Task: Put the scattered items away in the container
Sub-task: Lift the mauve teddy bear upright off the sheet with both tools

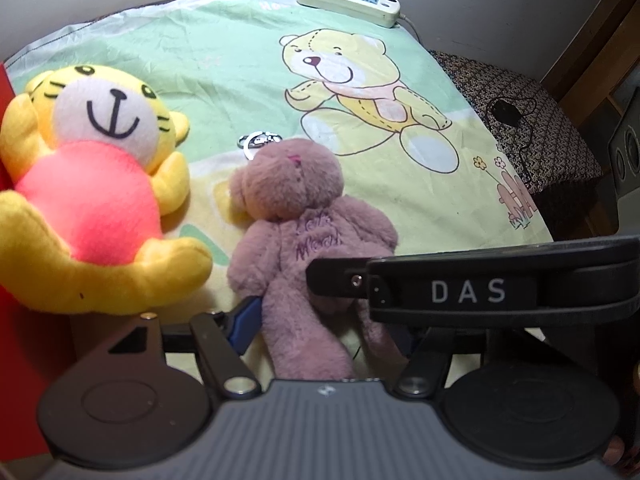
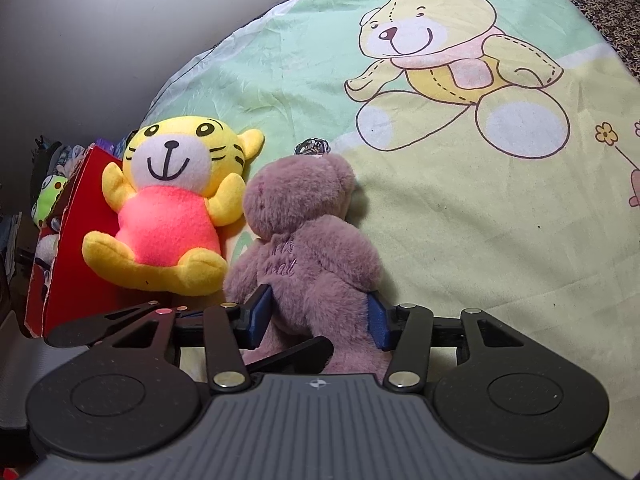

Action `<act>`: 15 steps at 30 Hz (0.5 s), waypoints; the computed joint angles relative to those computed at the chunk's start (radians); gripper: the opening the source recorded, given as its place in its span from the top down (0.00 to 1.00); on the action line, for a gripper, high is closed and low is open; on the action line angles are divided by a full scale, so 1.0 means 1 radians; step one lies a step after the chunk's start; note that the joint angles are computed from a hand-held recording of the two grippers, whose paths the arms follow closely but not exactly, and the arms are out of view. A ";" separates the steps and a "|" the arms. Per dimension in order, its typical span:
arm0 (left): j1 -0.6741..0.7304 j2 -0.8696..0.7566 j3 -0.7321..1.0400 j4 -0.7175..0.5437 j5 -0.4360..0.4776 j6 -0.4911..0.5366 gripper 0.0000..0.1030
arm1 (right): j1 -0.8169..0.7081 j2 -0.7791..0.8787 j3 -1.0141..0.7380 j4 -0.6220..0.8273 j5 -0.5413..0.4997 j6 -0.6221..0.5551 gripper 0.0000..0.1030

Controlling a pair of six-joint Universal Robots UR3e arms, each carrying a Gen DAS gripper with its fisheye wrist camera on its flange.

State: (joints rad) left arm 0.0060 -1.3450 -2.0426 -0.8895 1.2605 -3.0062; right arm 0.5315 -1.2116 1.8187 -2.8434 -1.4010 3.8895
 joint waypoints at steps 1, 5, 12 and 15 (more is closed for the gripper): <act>-0.003 0.000 0.001 0.001 0.002 -0.001 0.38 | 0.001 -0.002 0.001 0.002 -0.002 0.000 0.50; -0.010 0.002 0.000 0.002 0.005 0.001 0.39 | 0.002 -0.013 0.010 0.003 -0.006 0.007 0.51; -0.023 0.015 -0.002 -0.005 0.005 0.006 0.41 | 0.004 -0.042 0.043 -0.005 -0.013 0.026 0.51; -0.029 0.028 -0.003 -0.012 0.005 0.011 0.41 | 0.013 -0.054 0.053 -0.005 -0.026 0.033 0.52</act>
